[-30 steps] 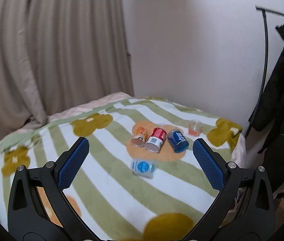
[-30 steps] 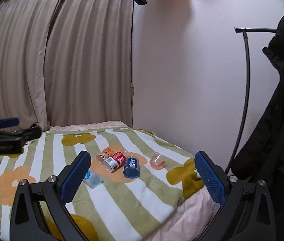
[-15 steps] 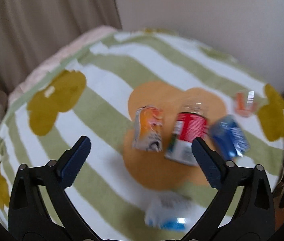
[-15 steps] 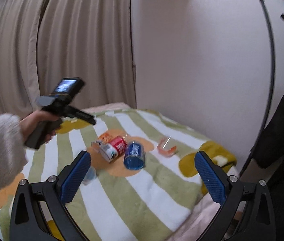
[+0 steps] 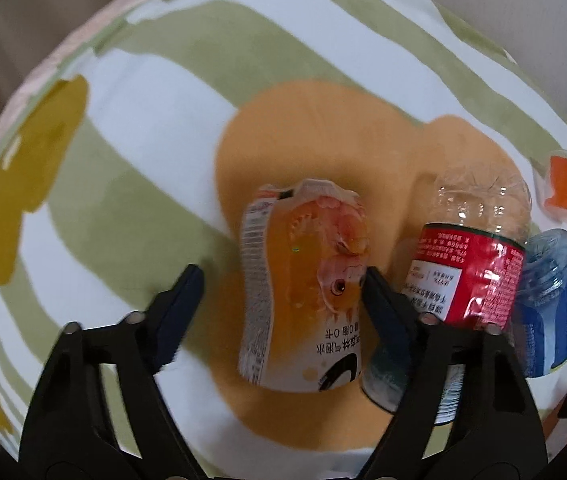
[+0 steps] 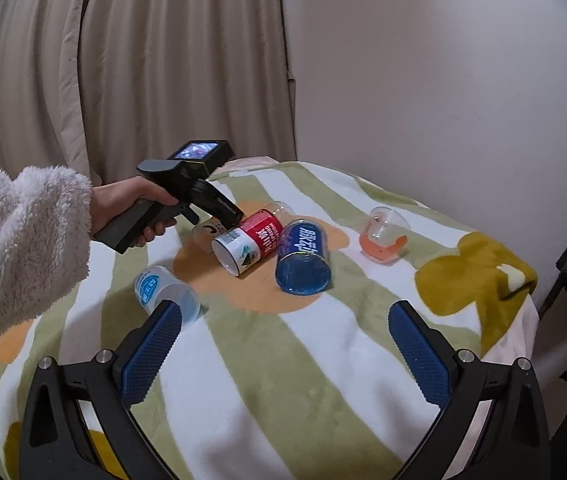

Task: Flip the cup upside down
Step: 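Reach the left gripper to the orange-labelled plastic bottle and close on it, then lift the bottle with the left gripper, stand it upright, open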

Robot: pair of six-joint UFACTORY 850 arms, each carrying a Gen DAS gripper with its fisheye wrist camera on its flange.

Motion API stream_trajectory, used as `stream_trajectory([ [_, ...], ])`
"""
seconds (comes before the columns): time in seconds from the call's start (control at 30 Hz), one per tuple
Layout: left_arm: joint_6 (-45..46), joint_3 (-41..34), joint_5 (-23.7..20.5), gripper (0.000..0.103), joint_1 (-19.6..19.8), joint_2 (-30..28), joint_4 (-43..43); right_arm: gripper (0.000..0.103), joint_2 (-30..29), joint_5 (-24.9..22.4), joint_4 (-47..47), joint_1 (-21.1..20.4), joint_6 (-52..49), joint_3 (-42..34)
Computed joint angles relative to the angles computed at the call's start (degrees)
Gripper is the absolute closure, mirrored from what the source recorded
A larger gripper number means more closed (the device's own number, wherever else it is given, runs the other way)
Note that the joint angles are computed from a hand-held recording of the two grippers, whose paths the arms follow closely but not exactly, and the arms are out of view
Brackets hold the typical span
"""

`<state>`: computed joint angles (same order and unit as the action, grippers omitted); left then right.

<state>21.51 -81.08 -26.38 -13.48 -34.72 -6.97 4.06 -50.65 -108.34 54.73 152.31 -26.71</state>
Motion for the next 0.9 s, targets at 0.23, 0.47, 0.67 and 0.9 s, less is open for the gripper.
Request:
stream_trajectory([
  [0.23, -0.5, 0.1, 0.6, 0.049, -0.5, 0.2, 0.7, 0.0, -1.1, 1.5, -2.0, -0.8, 1.3, -0.6],
  [0.47, 5.4, 5.8, 0.1, 0.049, 0.6, 8.5, -4.3, 0.0, 0.8, 0.3, 0.2, 0.5, -1.1, -0.6],
  [0.67, 14.8, 17.8, -0.1, 0.049, 1.6, 23.6, -9.3, 0.0, 5.3, -3.6, 7.4, 5.6, -7.2, -0.8],
  [0.9, 23.1, 35.0, 0.0, 0.049, 0.6, 41.1, -10.8, 0.0, 10.1, -8.1, 17.5, 11.8, -11.4, -0.6],
])
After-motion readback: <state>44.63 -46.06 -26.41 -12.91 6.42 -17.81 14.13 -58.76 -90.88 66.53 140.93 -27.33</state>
